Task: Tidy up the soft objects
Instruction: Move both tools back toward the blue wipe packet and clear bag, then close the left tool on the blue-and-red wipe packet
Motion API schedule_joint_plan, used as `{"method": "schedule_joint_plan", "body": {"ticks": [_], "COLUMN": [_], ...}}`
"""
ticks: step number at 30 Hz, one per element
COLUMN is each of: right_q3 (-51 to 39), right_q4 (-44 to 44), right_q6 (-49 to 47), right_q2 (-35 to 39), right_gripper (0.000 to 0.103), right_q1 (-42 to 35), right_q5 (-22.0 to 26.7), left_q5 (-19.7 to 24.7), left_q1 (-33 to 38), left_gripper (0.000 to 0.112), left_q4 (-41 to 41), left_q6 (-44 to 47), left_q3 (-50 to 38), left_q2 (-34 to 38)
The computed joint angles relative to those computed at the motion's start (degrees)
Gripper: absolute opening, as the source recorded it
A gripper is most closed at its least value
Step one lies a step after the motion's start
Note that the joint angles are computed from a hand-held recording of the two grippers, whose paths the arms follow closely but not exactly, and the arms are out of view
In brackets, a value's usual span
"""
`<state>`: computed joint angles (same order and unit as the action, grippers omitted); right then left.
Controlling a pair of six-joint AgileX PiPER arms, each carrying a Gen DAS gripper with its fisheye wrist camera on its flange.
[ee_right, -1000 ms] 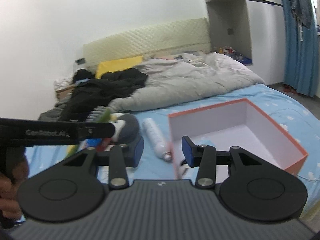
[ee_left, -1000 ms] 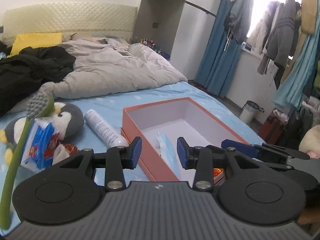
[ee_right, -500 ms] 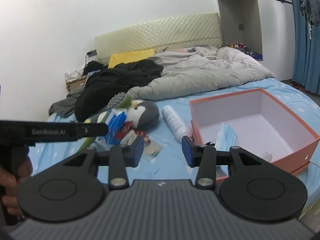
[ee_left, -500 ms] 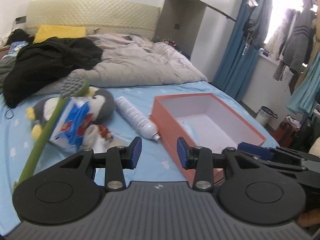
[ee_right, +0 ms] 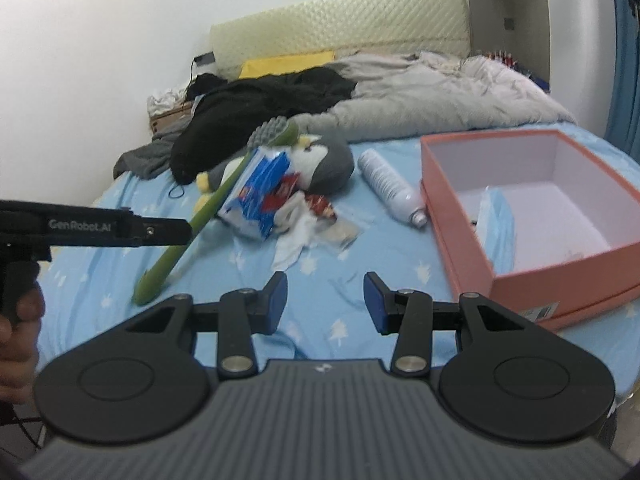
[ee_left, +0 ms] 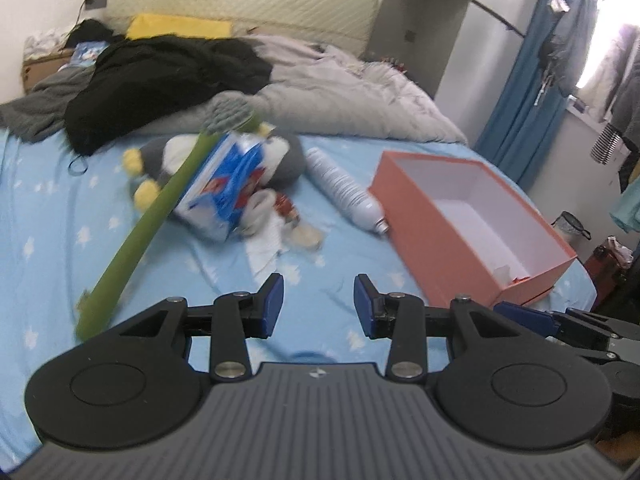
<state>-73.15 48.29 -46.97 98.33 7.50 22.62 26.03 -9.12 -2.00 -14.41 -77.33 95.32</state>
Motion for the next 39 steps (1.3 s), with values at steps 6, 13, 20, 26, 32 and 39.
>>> {"method": "schedule_joint_plan", "body": {"ticks": [6, 13, 20, 26, 32, 39], "right_q3": [-0.1, -5.1, -13.8, -23.9, -37.6, -60.4], "right_q4": [-0.4, -2.2, -6.2, -12.2, -18.7, -23.3], "right_q6": [0.6, 3.1, 7.2, 13.3, 20.4, 26.7], "right_q2": [1.8, 7.4, 15.1, 22.7, 32.5, 46.8], "right_gripper": [0.045, 0.045, 0.045, 0.045, 0.045, 0.045], "right_q1": [1.9, 2.7, 3.2, 4.1, 5.0, 6.2], "right_q5": [-0.5, -0.4, 1.0, 3.3, 8.8, 17.9], "left_q5": [0.0, 0.9, 2.0, 3.8, 6.7, 11.8], "left_q1": [2.7, 4.1, 5.9, 7.5, 9.3, 10.7], "left_gripper": [0.047, 0.055, 0.061, 0.062, 0.062, 0.062], "left_q4": [-3.4, -3.6, -3.7, -3.6, -4.2, -1.3], "left_q6": [3.0, 5.9, 6.9, 8.2, 8.9, 6.2], "left_q3": [-0.2, -6.8, -14.5, -22.6, -33.3, -51.8], "left_q2": [2.0, 9.0, 17.2, 24.6, 33.0, 44.7]}}
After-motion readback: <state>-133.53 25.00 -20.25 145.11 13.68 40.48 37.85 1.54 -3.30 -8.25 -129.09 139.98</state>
